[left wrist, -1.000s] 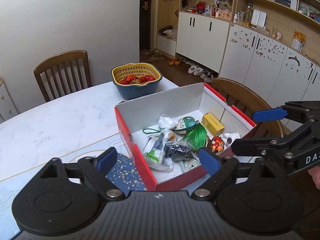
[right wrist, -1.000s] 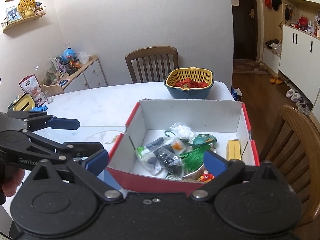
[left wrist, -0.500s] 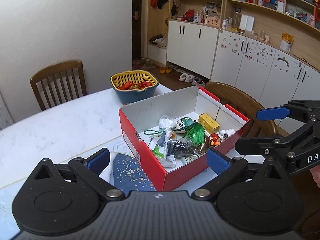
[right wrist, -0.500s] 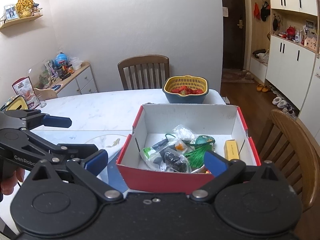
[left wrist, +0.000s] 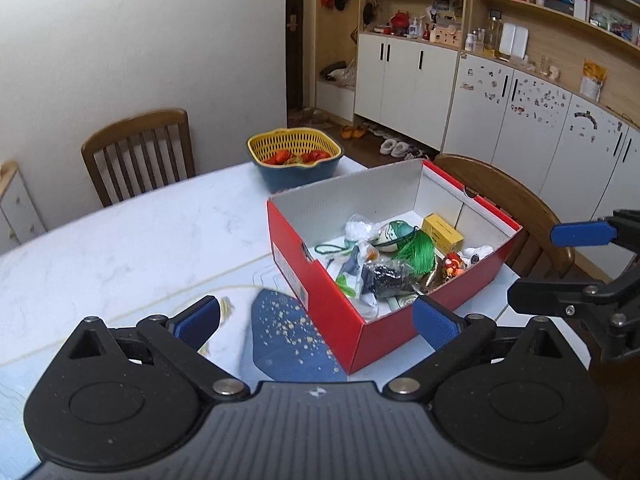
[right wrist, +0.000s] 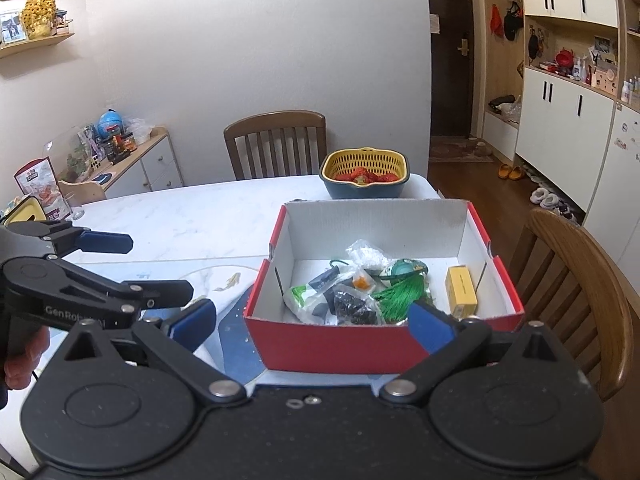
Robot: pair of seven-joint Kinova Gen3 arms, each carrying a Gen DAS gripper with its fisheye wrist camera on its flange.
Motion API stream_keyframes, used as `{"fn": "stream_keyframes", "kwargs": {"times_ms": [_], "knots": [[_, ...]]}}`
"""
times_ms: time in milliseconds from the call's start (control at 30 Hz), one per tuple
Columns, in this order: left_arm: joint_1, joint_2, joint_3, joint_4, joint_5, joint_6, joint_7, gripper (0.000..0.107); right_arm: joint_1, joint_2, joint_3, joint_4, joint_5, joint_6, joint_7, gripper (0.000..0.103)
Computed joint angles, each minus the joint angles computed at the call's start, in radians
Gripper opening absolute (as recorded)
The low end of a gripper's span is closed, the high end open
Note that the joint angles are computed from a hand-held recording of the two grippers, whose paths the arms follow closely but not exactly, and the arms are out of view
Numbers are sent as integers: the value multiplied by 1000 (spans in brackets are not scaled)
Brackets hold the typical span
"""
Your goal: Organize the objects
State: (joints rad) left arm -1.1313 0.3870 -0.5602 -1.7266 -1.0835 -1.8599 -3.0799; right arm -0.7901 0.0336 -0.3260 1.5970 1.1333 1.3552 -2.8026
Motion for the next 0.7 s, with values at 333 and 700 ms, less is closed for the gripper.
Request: {"fn": "stream_keyframes", "kwargs": {"times_ms": [333, 700], "knots": [[14, 33, 23, -25, -9, -5, 25, 103, -24, 17, 1, -3, -4, 41, -45, 102], [13, 30, 28, -27, -12, -29, 31, 103, -35, 26, 9, -10, -12, 54, -56, 102]]}}
